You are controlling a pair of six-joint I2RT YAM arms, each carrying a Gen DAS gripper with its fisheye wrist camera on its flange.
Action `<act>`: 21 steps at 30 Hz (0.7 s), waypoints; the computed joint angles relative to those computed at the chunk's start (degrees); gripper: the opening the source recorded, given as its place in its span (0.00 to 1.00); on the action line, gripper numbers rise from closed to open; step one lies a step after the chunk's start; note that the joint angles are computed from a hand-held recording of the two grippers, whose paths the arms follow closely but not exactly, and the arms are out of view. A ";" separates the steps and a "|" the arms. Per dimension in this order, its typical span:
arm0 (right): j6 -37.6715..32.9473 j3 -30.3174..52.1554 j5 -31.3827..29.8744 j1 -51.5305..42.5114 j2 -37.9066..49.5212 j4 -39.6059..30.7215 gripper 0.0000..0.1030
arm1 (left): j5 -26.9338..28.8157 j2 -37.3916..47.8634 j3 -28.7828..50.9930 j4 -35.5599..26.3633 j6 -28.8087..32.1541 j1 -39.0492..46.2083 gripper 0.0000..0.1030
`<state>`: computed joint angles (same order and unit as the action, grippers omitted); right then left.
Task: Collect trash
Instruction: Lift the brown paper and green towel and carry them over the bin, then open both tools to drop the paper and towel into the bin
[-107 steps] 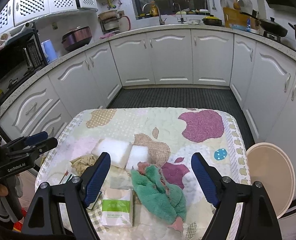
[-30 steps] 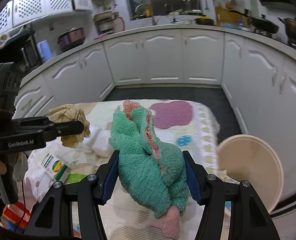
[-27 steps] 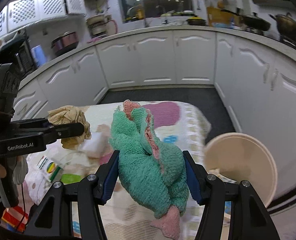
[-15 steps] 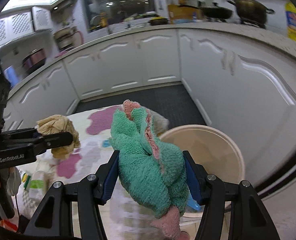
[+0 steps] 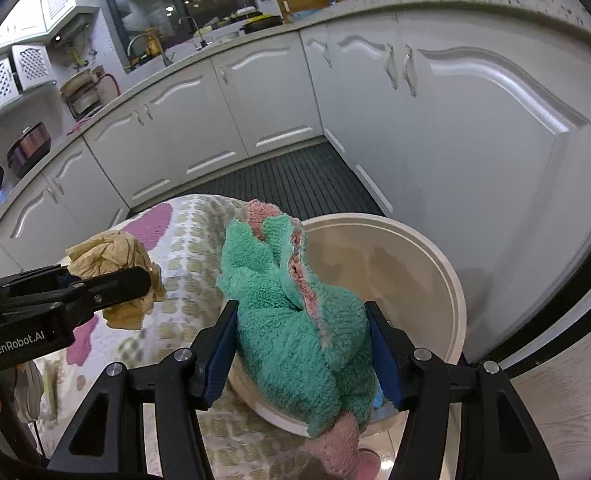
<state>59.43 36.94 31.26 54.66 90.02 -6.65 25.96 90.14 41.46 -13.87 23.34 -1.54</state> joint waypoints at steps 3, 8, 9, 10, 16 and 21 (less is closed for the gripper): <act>-0.74 -0.91 -1.02 -1.37 1.19 2.00 0.57 | -1.28 2.37 0.39 2.07 -2.04 -2.17 0.35; -1.94 -1.31 -2.91 -3.85 3.56 4.79 0.57 | -2.23 6.17 1.70 3.96 -4.63 -4.74 0.35; -1.76 -1.86 -3.03 -3.89 3.75 5.43 0.57 | -2.24 6.78 1.90 4.21 -4.99 -5.07 0.36; -1.87 -2.12 -3.43 -4.35 4.04 5.93 0.57 | -2.27 7.21 2.05 4.36 -5.23 -5.31 0.36; -2.26 -2.76 -4.38 -6.35 5.82 7.52 0.63 | -1.77 10.75 3.53 4.71 -6.36 -6.60 0.51; -1.13 -2.55 -4.27 -6.93 7.20 6.75 0.67 | -1.38 11.81 3.98 4.05 -6.69 -6.59 0.61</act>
<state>58.30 34.38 26.99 47.73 97.22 0.09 24.58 101.95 45.44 -9.82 16.65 -8.13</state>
